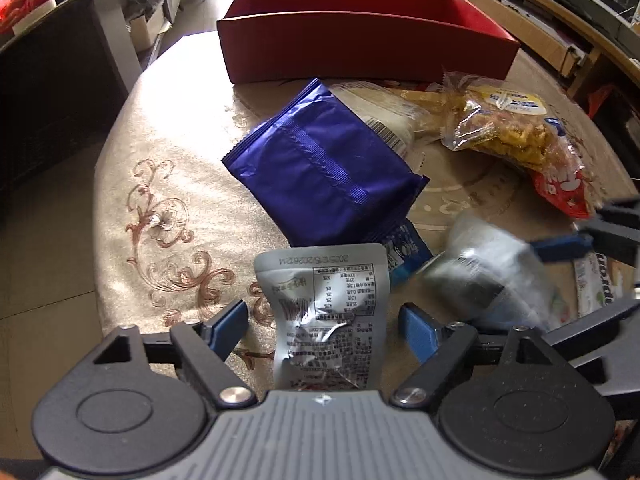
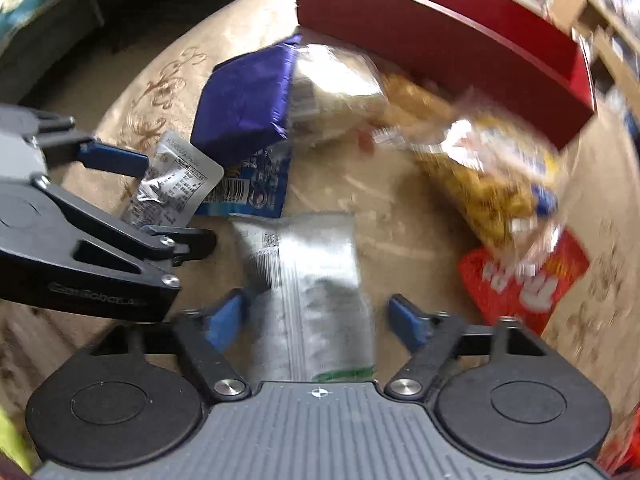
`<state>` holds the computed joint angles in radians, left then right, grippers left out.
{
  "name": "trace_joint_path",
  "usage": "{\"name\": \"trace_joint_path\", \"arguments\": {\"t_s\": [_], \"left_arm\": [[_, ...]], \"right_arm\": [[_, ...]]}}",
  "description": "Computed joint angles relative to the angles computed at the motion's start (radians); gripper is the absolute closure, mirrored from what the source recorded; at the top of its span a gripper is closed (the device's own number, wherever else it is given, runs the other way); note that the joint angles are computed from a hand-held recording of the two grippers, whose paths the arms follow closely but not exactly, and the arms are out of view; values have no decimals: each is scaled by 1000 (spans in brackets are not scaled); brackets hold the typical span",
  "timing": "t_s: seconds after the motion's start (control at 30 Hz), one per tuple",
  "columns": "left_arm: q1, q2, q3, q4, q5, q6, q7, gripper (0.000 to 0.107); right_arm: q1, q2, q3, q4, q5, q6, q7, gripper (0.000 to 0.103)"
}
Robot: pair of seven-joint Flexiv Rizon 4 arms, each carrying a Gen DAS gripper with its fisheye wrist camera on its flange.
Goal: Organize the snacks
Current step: 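Grasp the white printed sachet with the left tool while the right tool grasps the silver wrapper, then carry the white sachet with the left tool while the right tool carries the silver wrapper into the red box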
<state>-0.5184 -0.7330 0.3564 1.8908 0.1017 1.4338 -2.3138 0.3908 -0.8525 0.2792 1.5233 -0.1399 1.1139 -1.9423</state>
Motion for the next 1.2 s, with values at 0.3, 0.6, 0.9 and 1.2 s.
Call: {"name": "trace_joint_path", "arguments": {"t_s": [0.3,0.6,0.9,1.2], "left_arm": [[-1,21,-4,4,14,-31,-33,57],[-13,58,0,43,14,7,-83,60],[6,79,-35,42,1,45,-66,60],[-8,74,-3,10,-47,107,-24,60]], "right_arm": [[-22,94,2,111,31,54,73,54],[-39,97,3,115,45,95,136,62],[-45,79,-1,102,36,120,201,63],[-63,76,24,70,58,149,229,63]]}}
